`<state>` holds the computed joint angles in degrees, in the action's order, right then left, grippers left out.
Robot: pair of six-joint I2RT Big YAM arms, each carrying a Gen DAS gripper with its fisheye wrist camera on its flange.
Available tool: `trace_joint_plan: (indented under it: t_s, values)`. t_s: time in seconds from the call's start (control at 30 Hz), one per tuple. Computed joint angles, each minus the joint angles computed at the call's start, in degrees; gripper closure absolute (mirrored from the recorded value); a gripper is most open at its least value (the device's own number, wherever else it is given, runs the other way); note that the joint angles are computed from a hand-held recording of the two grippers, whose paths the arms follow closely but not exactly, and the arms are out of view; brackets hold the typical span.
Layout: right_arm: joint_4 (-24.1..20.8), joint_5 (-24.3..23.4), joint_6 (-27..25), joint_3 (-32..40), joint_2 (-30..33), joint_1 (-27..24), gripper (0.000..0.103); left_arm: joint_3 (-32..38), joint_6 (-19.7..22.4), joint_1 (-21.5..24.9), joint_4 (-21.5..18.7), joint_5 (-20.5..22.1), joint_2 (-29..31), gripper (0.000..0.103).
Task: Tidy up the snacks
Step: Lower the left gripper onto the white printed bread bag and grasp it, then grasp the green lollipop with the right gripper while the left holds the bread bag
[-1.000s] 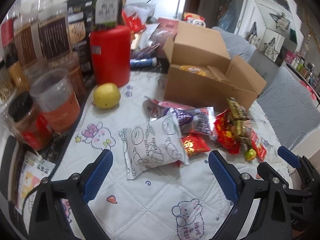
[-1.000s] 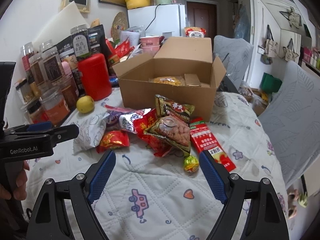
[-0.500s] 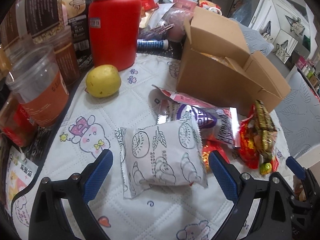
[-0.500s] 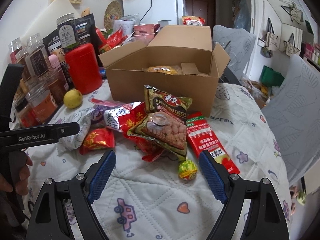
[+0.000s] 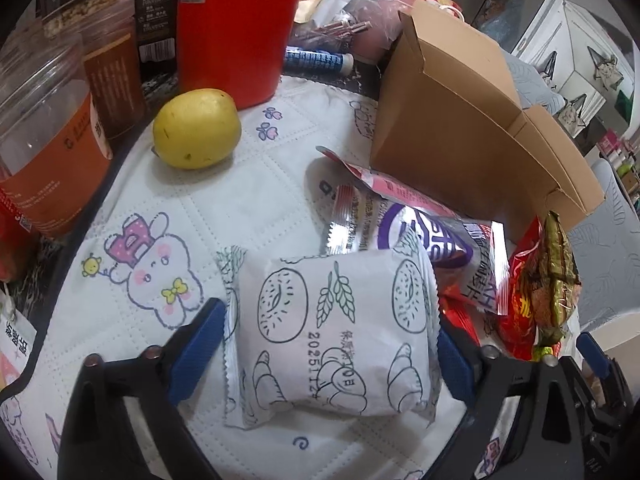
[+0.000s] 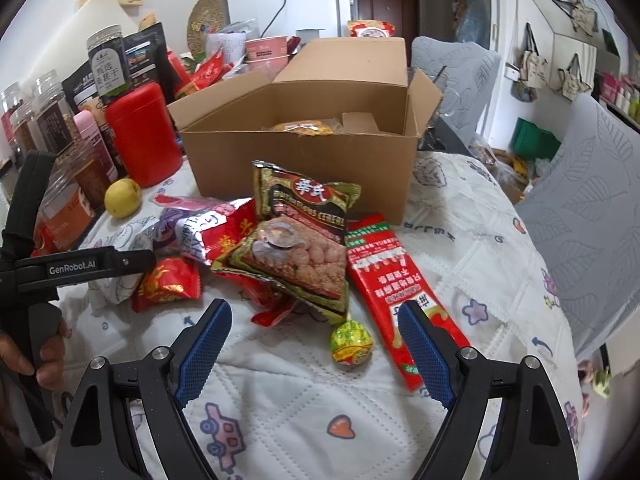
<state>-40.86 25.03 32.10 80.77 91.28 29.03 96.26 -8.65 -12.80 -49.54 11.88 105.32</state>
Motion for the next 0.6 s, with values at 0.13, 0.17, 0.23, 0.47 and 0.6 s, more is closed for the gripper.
trace_joint_plan:
  t_s: [0.13,0.17,0.23,0.47,0.6]
  values:
    - [-0.5,0.2,0.8,-0.5,-0.2,-0.4,0.017,-0.7,0.6,0.1,0.3,0.3,-0.7,0.027]
    - [-0.5,0.0,1.1,-0.6,-0.3,-0.5,0.017,-0.7,0.7,0.2,0.3,0.4,-0.8,0.028]
    - [-0.6,-0.5,1.9,-1.2,-0.5,-0.9,0.017,-1.1,0.8,0.3,0.4,0.1,-1.3,0.029]
    - [0.4,-2.0,3.3,-3.1,-1.5,-1.4,0.022,-4.7,1.2,0.6,1.8,0.0,-5.3,0.029]
    - [1.1,-3.4,3.7,-3.9,-1.6,-1.7,0.029,-7.0,1.5,0.7,2.7,0.4,-8.3,0.029]
